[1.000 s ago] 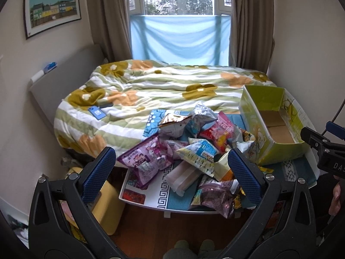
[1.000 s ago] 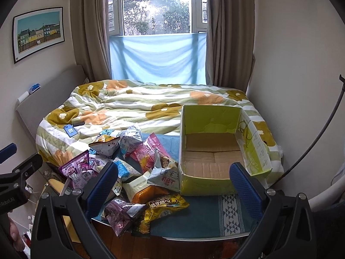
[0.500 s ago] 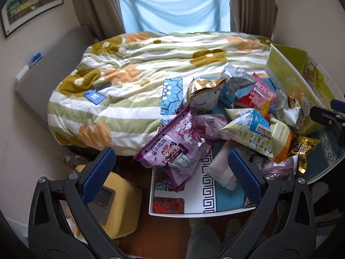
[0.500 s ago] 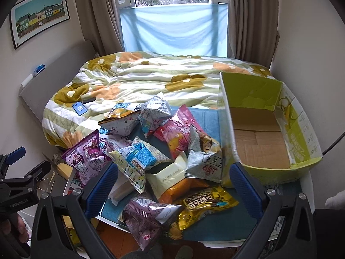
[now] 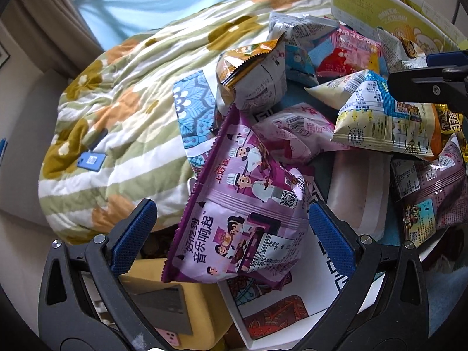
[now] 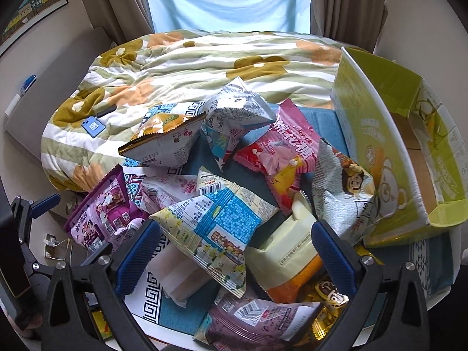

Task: Organize snacks
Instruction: 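Grasp the pink snack bag with the left tool while the right tool grasps the blue-white bag, then carry both bags into the yellow box and open both tools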

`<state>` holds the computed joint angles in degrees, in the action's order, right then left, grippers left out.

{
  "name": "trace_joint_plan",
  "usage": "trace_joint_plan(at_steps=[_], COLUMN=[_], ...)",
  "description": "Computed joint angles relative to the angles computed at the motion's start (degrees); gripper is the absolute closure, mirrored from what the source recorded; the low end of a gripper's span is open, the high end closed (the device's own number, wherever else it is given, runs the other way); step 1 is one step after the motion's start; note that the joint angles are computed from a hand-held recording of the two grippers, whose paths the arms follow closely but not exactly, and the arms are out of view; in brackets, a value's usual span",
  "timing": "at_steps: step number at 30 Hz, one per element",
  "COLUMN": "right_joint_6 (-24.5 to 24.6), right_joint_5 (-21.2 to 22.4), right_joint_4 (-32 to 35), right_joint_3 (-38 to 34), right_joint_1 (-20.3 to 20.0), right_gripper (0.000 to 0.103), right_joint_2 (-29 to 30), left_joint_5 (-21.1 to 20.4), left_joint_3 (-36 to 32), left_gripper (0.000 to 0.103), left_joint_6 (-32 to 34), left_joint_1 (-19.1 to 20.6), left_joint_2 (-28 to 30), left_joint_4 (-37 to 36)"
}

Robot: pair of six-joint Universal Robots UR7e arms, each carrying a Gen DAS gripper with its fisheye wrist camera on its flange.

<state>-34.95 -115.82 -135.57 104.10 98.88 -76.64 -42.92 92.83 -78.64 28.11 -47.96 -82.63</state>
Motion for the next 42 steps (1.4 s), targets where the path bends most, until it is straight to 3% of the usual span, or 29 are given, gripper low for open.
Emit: trace_joint_plan(at_steps=[6,14,20,24,29,30,32,35,37,42], right_joint_6=[4.1,9.4,13.7,17.7,20.3,20.4,21.0,21.3,21.2,18.0], right_joint_5=[-2.1,-4.7,-4.1,-2.7,-1.4,-1.4,0.3,0.3,0.6,1.3], right_joint_4=[0.4,1.9,4.5,8.7,11.2,11.5,13.6,13.8,13.7,11.6], right_joint_3=[-0.9,-2.9,-4.4,-6.4,-7.6,-7.7,-8.4,-8.3,-8.0,-6.9], right_joint_1=[0.6,0.7,-0.3,-1.1,-1.9,-1.8,-2.2,-1.9,-2.0,-1.4], right_gripper=[0.0,0.0,0.0,0.0,0.001,0.003,0.022,0.04,0.047,0.048], right_joint_2=[3.1,7.1,8.4,9.6,10.3,10.4,10.6,10.6,9.8,7.5], left_joint_5=[-1.8,-2.5,-2.7,-3.1,-2.5,-2.5,-2.5,-2.4,-2.2,-2.0], left_joint_3=[2.5,4.6,6.3,7.0,7.1,6.9,6.6,6.4,6.0,4.5], left_gripper=[0.0,0.005,0.011,0.029,0.035,0.036,0.038,0.04,0.04,0.041], left_joint_6=[8.4,11.9,13.5,14.8,15.0,14.8,14.2,13.1,11.9,7.8], left_joint_1=[1.7,2.5,2.4,2.5,2.5,2.4,2.2,1.8,1.3,-0.8], left_joint_2=[0.2,-0.8,-2.2,-3.2,-3.2,-3.1,-2.9,-3.2,-3.2,-3.2], left_joint_4=[-8.6,-12.9,-15.2,-17.0,-16.5,-16.4,-15.9,-14.9,-14.0,-9.8])
